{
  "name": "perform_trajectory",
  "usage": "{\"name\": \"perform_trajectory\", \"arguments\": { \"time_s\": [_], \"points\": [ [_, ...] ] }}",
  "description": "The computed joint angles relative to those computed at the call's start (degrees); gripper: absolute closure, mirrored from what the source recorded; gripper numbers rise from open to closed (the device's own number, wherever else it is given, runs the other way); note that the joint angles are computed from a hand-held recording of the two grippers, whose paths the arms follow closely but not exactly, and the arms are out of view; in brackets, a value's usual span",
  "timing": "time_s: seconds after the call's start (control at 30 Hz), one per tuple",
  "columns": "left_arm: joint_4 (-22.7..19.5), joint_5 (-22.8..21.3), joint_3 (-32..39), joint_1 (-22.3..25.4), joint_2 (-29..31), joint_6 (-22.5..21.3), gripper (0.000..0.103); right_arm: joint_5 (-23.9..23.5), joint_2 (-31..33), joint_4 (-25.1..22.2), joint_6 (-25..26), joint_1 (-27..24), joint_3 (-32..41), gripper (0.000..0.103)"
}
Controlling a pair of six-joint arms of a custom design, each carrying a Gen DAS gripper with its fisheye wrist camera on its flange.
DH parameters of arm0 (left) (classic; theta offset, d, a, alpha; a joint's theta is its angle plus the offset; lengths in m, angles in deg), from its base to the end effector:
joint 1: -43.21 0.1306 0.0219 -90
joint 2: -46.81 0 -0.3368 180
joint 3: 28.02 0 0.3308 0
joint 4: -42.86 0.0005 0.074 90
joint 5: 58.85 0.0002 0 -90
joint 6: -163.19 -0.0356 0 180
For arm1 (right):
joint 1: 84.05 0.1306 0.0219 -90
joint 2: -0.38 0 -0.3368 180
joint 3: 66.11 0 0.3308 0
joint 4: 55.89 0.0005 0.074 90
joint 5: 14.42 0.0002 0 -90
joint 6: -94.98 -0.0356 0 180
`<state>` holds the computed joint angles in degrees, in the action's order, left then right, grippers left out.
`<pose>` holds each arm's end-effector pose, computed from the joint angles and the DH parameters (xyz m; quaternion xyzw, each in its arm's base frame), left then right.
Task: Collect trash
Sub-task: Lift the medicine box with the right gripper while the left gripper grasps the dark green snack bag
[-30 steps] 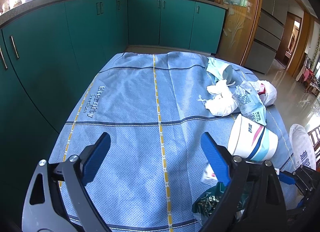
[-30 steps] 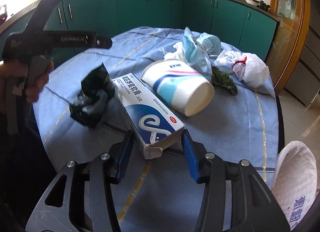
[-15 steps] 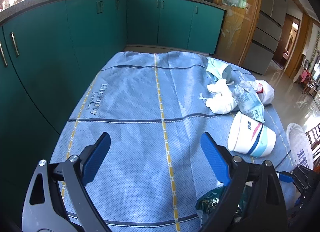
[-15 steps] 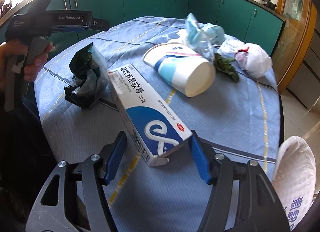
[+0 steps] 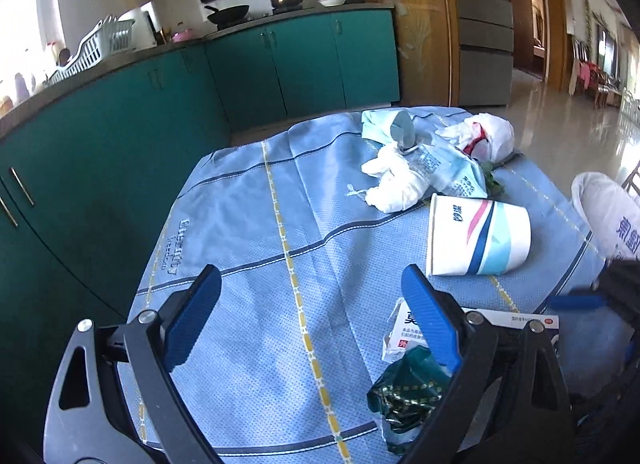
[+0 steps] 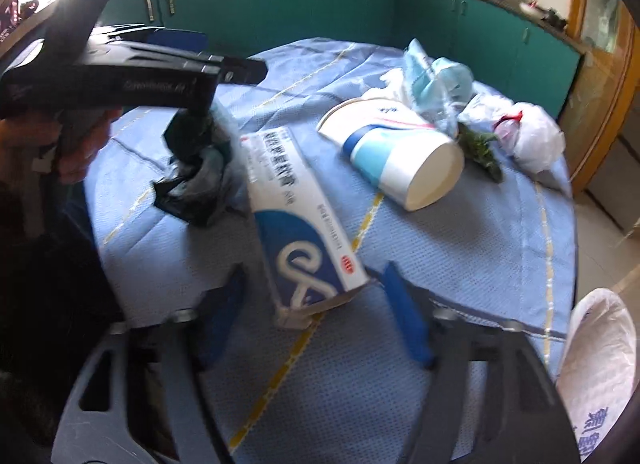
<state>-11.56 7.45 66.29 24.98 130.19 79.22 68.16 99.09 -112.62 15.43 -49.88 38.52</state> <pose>0.3701 -0.1073 0.4544 0.0149 0.9027 0.1033 0.4174 0.3873 0.2678 0.4128 -0.3770 0.8615 0.1284 0.3150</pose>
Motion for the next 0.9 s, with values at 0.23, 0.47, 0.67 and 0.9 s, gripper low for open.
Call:
{"name": "perform_trajectory", "arguments": {
  "time_s": [0.23,0.47,0.67,0.9],
  "points": [
    [0.5,-0.3,-0.2,-1.0,-0.2,-1.1,0.012,-1.4,2.2,3.0,-3.9,0.3,1.8,0.030],
    [0.4,-0.5,-0.5,-0.9,-0.5,-1.0,0.012,-3.1,2.8,2.6,-3.6,1.4,2.1,0.057],
    [0.3,-0.8,-0.5,-0.6,-0.6,-1.0,0.012,-5.1,-0.5,4.5,-4.5,0.6,-0.5,0.065],
    [-1.5,3.7,0.3,2.6,-0.6,2.3,0.012,-8.1,-3.2,5.1,-5.5,-2.1,-2.3,0.065]
  ]
}}
